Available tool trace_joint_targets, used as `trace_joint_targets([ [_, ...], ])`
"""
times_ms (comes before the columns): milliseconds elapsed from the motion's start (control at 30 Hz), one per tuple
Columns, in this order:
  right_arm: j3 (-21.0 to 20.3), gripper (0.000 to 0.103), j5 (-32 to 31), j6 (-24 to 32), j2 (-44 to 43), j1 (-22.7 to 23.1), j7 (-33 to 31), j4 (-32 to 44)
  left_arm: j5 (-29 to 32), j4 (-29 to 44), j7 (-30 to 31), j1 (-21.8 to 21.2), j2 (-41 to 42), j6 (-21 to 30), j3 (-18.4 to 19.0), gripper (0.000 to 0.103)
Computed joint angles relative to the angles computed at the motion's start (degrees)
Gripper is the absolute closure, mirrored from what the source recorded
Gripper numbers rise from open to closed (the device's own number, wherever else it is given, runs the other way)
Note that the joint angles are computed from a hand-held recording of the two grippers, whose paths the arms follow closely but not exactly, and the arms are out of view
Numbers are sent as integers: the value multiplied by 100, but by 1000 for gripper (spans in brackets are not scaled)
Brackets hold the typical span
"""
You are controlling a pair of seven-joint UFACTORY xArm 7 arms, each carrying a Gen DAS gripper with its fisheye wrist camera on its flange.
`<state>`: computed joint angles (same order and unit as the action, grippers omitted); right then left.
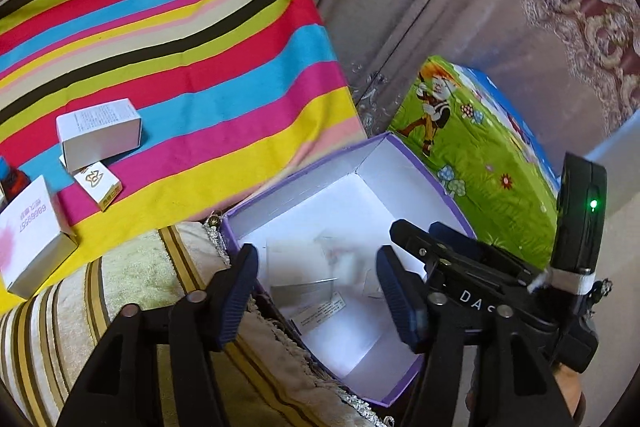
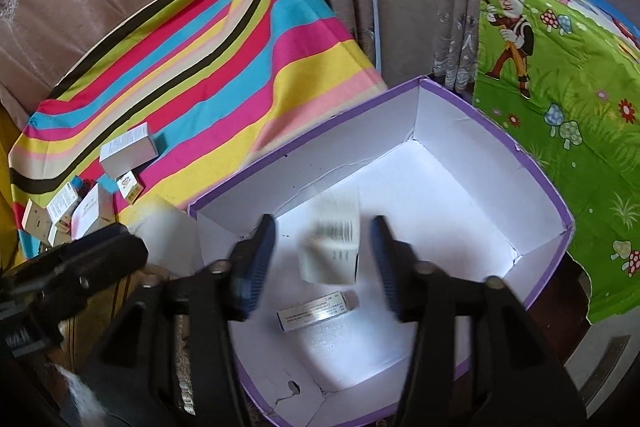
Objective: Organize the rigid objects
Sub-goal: 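Carry both boxes into the purple-rimmed box and open both tools to release, then move both tools back from the storage box to the pile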
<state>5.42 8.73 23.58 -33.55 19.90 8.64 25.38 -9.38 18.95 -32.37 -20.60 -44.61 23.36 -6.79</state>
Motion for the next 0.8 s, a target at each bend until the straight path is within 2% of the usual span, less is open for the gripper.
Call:
trace_joint_targets([
  [67, 34, 35, -33, -19, -22, -31, 38, -14, -16, -11, -11, -3, -24, 12, 21, 37],
  [200, -35, 35, 25, -23, 3, 60, -18, 4, -105, -117, -133, 50, -145, -9, 75, 37],
  [467, -94, 33, 198, -37, -15, 194, -98, -22, 42, -254, -404, 275, -445, 134, -41, 37],
  [800, 55, 33, 144, -41, -1, 299, -89, -17, 242, -587, -694, 591, -1233, 526, -27, 37],
])
